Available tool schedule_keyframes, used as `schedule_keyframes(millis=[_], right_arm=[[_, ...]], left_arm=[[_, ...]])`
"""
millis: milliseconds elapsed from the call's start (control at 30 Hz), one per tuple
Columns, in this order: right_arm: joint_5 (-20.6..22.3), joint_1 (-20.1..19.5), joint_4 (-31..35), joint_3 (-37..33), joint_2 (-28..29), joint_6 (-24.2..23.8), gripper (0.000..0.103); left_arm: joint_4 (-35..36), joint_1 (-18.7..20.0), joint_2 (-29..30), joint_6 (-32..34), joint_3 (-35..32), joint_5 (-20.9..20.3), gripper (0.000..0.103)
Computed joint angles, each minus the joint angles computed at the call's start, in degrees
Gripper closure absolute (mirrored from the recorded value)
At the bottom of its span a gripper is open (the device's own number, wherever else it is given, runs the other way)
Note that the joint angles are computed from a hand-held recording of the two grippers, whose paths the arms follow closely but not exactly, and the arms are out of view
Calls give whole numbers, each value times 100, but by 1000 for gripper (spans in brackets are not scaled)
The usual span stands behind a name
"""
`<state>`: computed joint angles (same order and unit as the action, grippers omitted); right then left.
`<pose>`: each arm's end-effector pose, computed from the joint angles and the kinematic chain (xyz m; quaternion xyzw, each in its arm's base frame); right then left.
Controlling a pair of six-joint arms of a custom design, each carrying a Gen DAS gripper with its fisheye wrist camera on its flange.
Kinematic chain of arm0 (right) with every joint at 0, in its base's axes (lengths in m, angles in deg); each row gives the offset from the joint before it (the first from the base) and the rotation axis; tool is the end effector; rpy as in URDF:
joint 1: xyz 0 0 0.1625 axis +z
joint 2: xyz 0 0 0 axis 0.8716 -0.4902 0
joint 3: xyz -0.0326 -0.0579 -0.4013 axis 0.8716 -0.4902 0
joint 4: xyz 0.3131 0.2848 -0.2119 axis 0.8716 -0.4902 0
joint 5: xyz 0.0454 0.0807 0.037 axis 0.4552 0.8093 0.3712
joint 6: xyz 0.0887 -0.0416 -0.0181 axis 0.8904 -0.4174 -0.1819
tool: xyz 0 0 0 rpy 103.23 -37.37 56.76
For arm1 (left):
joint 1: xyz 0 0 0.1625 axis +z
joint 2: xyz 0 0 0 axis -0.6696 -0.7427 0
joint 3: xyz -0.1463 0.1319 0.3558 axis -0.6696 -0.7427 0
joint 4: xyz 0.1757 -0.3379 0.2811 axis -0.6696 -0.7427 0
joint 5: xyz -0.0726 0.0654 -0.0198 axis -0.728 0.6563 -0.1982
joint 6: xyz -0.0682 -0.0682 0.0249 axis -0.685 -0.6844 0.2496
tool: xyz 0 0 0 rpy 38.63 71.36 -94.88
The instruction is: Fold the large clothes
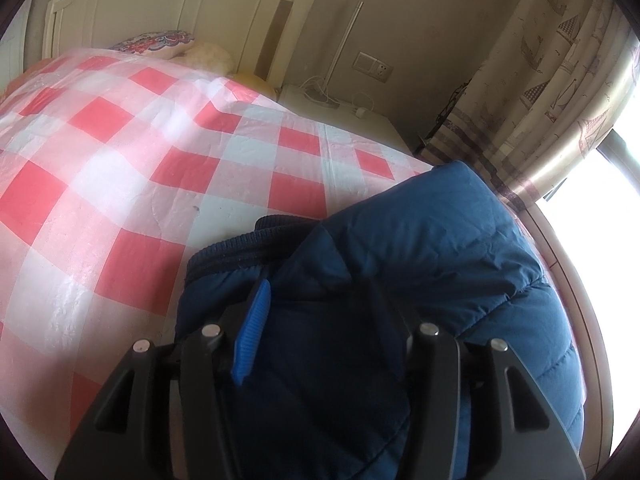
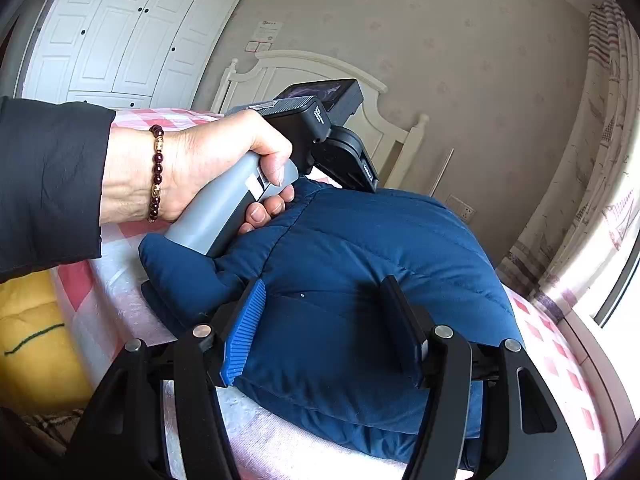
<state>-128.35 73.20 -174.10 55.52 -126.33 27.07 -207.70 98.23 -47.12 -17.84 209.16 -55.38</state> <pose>0.3997 -0.2892 0.0081 0.5837 -0.6959 0.3511 0.2273 -0.0591 -0.4638 0.3940 -0.0005 0.8770 -0.4144 0.2431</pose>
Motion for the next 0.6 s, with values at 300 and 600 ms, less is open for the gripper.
schedule_keyframes(millis=[300, 600], right_arm=[[428, -123, 2168, -1082, -1014, -100, 43], [35, -853, 5989, -4927, 1056, 932, 43]], left_arm=[[185, -9, 15, -178, -39, 174, 40], [409, -173, 9, -399, 3, 665, 33]])
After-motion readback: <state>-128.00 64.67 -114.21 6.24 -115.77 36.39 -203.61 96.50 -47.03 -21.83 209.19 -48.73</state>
